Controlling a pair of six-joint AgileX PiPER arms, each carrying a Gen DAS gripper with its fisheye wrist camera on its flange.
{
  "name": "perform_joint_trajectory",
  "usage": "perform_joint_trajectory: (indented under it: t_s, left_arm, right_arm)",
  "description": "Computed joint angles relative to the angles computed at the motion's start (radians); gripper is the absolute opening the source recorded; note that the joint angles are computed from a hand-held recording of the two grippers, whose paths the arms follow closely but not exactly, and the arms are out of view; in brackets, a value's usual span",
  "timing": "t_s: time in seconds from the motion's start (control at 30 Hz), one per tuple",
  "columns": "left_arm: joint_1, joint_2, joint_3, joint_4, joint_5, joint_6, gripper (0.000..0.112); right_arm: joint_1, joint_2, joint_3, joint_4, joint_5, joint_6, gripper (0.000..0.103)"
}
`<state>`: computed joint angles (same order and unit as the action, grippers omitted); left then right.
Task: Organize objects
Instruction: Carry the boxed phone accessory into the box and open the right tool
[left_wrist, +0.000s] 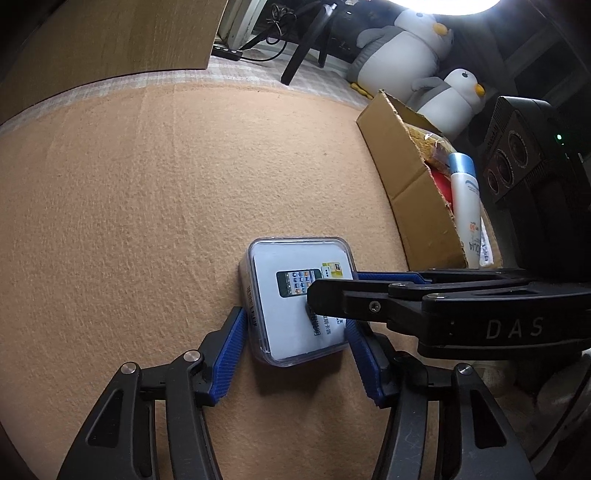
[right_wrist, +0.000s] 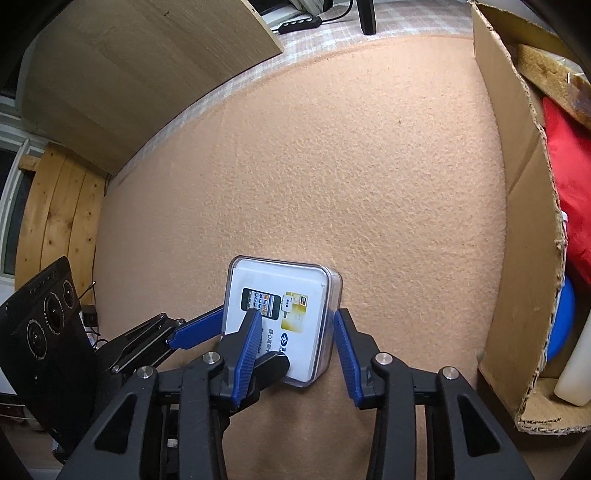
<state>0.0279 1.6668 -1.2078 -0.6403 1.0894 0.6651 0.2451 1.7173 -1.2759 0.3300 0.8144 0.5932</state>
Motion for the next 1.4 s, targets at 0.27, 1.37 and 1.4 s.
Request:
perform_joint_trajectory:
  t_s: [0.27,1.37,1.4]
  left_arm:
    - [-0.012,-0.034,0.017,0.018,-0.028,-0.023,0.058]
    - [-0.402,-0.043,-0.304,0.114,-0.064,-0.317,0.057]
    - [-0.419,-0.035,-0.312,0.117,-0.069,-0.327,0.057]
  right_arm:
    - [0.026,-0.019,0.009,-0.043,-0.015,0.046,0.037]
    - [-0.123,-0.436,0.119,-0.272,0.100,0.156,0.038]
    - [-0.138,-0.452,0.129,-0.272,0.106,0.149,0.038]
